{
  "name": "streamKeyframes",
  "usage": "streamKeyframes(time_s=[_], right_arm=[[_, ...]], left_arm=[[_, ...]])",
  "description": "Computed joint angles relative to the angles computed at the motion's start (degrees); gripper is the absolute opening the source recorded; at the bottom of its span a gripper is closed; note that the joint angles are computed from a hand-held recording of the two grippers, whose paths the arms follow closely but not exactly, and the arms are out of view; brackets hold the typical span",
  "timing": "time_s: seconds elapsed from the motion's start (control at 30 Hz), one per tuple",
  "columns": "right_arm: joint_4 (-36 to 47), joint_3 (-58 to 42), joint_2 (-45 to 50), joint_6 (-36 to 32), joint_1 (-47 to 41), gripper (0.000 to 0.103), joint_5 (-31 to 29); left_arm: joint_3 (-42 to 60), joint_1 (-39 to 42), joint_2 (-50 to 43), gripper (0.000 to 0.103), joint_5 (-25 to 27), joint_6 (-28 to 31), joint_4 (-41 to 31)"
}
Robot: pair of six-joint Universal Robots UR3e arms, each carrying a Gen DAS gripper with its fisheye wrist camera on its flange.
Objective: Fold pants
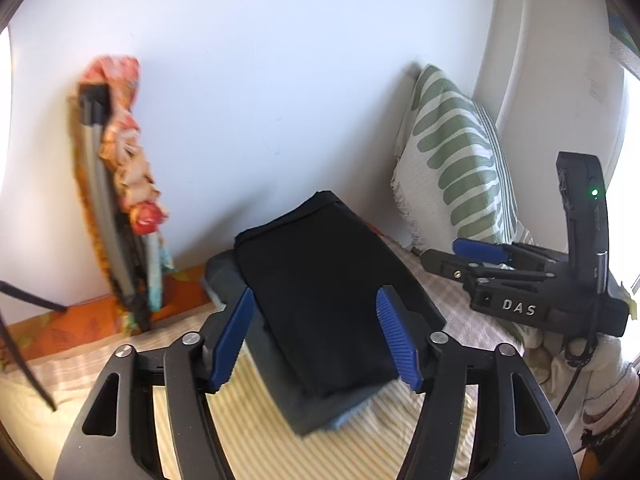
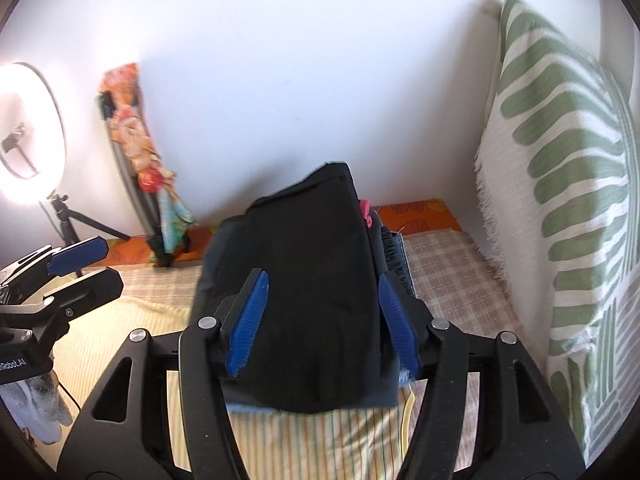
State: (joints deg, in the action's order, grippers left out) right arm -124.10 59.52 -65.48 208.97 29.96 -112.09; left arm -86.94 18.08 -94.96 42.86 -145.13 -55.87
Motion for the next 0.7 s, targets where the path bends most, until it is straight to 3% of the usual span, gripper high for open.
streamKeyframes(time_s=[0.07,0.13,0.23,0.4,0.43,0.57,0.7], right_arm=[[2.26,-0.94,-1.08,1.45,2.11,0.066,-1.85],[3.69,-1.02,-2.42,3.76,4.57,0.081,-3.98],[5.86,-2.28,-3.29,6.61,8.73,0.087,-7.22],[13.07,-8.03,-1.92,11.2,15.69,0.092,-12.86],[14.25,-9.38,-1.44,11.82,17.27,0.095,-13.77],[19.13,-14.63,1.01,15.52,22.54,0.097,-17.93],[21.91,-16.54,2.8,21.5,27.43,0.103,-21.79]], left_arm=[[-3.0,3.18,5.63,0.069,-1.73,3.33,-4.62],[-5.46,6.32,10.79,0.071,-2.99,7.13,-9.38],[-8.19,11.58,18.0,0.078,-5.33,13.64,-18.06],[-8.43,23.49,29.84,0.08,-8.97,31.2,-42.4],[-8.42,24.67,31.04,0.081,-9.11,32.92,-44.58],[-4.76,35.6,36.75,0.082,-10.7,51.4,-68.74],[0.8,47.04,38.46,0.083,-8.77,71.77,-93.33]])
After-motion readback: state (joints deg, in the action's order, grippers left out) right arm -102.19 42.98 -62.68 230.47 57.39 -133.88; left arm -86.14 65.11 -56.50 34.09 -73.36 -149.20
